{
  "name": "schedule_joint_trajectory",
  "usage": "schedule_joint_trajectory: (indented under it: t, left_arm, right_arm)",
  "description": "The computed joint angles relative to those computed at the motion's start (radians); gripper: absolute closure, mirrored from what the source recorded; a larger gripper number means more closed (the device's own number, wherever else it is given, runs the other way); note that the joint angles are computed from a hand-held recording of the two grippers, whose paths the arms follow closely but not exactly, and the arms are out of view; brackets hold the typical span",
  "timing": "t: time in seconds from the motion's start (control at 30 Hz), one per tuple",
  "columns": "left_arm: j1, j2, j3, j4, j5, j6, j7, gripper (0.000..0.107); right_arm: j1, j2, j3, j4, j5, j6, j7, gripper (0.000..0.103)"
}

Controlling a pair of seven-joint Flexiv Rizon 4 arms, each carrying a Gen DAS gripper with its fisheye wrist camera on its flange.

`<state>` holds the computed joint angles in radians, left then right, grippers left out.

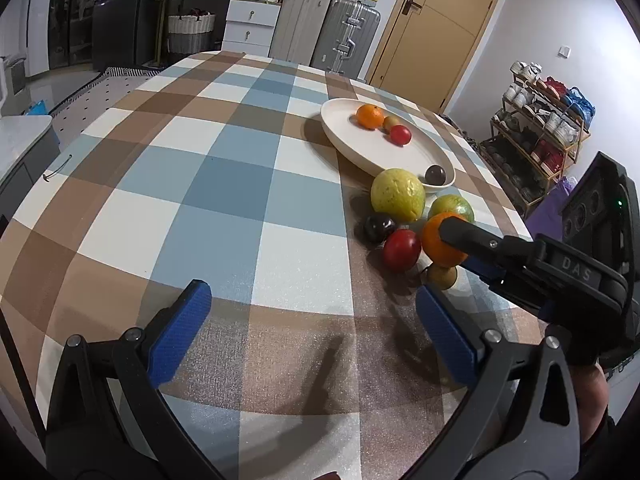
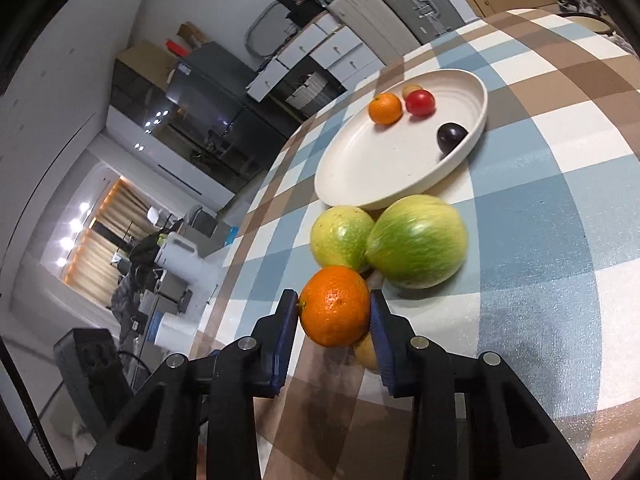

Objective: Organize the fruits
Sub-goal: 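Lower the right gripper onto an orange in the fruit cluster and close, then grasp the red tomato with the left gripper while the right gripper holds the orange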

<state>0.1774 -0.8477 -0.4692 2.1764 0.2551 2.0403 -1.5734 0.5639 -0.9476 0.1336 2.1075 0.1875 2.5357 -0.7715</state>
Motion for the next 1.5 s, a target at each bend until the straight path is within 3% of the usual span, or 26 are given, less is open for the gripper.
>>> schedule_joint_trajectory:
  t: [0.27,0.6,0.83,0.93,1.1,1.23,1.37,1.4,1.5]
  left_arm:
    - [-0.046,0.000,0.010,-0.030,-0.021,-0.039,0.029,0.005]
    - [-0.207,0.019,0.087,-0.097,-0.101,-0.076,0.101,0.005]
    - [-0.276,0.006,0.126,-0.145,-0.150,-0.077,0.131,0.005]
    - [-0.267,-0.001,0.109,-0.159,-0.157,-0.093,0.136,0.007]
    - [-0.241,-0.015,0.071,-0.177,-0.168,-0.127,0.139,0.022]
    - [-0.161,-0.047,-0.023,-0.186,-0.161,-0.197,0.152,0.043]
    - [-0.135,-0.069,-0.060,-0.192,-0.181,-0.225,0.173,0.067]
    - [-0.094,-0.089,-0.105,-0.191,-0.173,-0.242,0.185,0.073]
    - [-0.059,-0.108,-0.147,-0.186,-0.184,-0.255,0.194,0.081]
  right_arm:
    - [-0.031,-0.020,0.010,0.027,-0.045,0.076,-0.002,0.067]
    - [-0.068,-0.040,0.026,0.085,-0.051,0.190,0.006,0.067]
    - [-0.069,-0.032,0.021,0.120,-0.029,0.230,-0.001,0.067]
    - [-0.078,-0.041,0.030,0.123,-0.021,0.258,0.016,0.067]
    - [-0.085,-0.049,0.031,0.147,-0.032,0.317,0.022,0.067]
    - [-0.083,-0.049,0.029,0.157,-0.034,0.337,0.018,0.067]
    - [-0.087,-0.058,0.031,0.159,-0.041,0.355,0.022,0.067]
    - [-0.088,-0.060,0.032,0.160,-0.042,0.358,0.023,0.067]
    - [-0.088,-0.063,0.032,0.165,-0.043,0.363,0.024,0.067]
